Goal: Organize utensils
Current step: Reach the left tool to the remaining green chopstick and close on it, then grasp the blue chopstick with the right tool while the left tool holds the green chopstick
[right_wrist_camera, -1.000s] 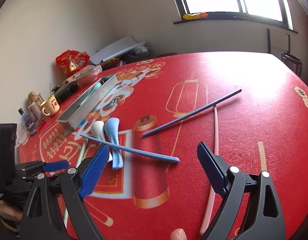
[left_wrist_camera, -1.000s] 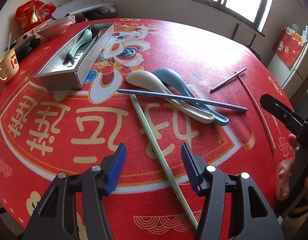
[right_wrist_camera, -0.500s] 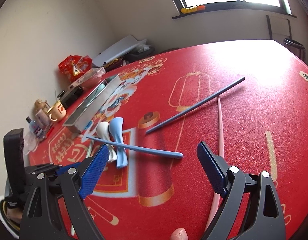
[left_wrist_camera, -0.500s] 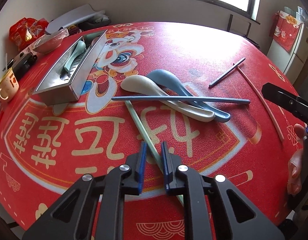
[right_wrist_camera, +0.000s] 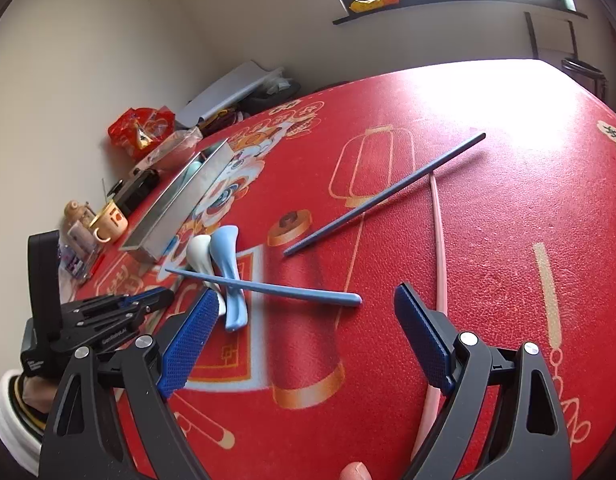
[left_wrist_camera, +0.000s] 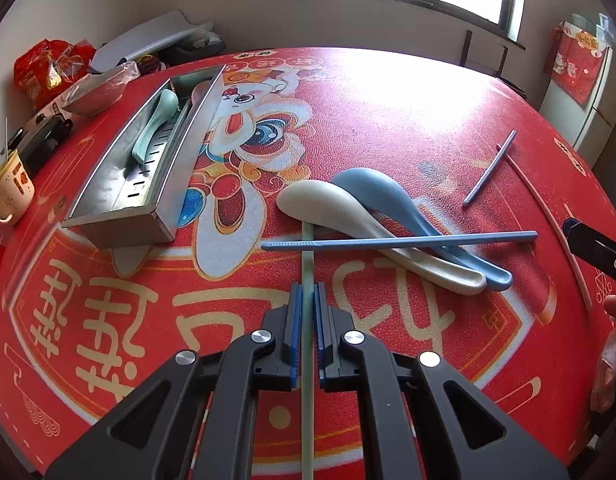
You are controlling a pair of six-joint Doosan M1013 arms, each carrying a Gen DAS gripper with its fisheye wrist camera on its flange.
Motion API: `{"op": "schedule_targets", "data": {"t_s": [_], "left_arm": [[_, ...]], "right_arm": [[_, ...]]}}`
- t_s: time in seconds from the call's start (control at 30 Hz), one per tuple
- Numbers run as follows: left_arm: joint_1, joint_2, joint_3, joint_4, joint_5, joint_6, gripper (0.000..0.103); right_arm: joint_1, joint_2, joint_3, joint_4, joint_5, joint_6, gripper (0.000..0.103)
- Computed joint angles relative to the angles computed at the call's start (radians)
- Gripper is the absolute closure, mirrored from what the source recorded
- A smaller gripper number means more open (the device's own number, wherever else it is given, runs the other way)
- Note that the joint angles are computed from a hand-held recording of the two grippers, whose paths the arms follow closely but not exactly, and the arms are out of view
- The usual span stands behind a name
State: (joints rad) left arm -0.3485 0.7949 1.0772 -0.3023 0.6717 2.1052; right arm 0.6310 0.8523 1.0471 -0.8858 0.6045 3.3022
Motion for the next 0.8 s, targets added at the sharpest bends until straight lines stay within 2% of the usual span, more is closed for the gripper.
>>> {"op": "schedule_targets", "data": {"t_s": [0.17,0.33,0.4,0.5,0.57,0.6,0.73,0.8], "left_arm": [[0.020,-0.013,0.026,-0.075,0.008,0.076,0.097],[0.040,-0.014,0.036,-0.177,0.021,0.149,0.096],[0.047,-0.007,0.025,-0.216,0.041,0.164,0.096],[0.059,0.007,0.002,-0.271,0.082,0.176,0.096],[0.064,0.012,-0.004,-0.293,0.097,0.182,0.096],[0.065,0.012,-0.004,-0.297,0.097,0.185,0.096],[0.059,0.005,0.008,-0.279,0.074,0.186,0.096],[0.058,0.003,0.011,-0.276,0.068,0.188,0.096]], "right_arm": [[-0.004,0.014,-0.032,0.084,0.008,-0.111,0.017],[-0.014,0.030,-0.073,0.220,0.009,-0.296,0.017],[-0.019,0.040,-0.104,0.290,0.039,-0.390,0.017],[-0.022,0.065,-0.173,0.344,0.128,-0.532,0.017],[-0.024,0.086,-0.224,0.362,0.188,-0.638,0.028],[-0.026,0.102,-0.258,0.380,0.226,-0.701,0.029],[-0.035,0.169,-0.401,0.470,0.350,-0.959,0.049],[-0.033,0.215,-0.494,0.482,0.436,-1.080,0.056]]}}
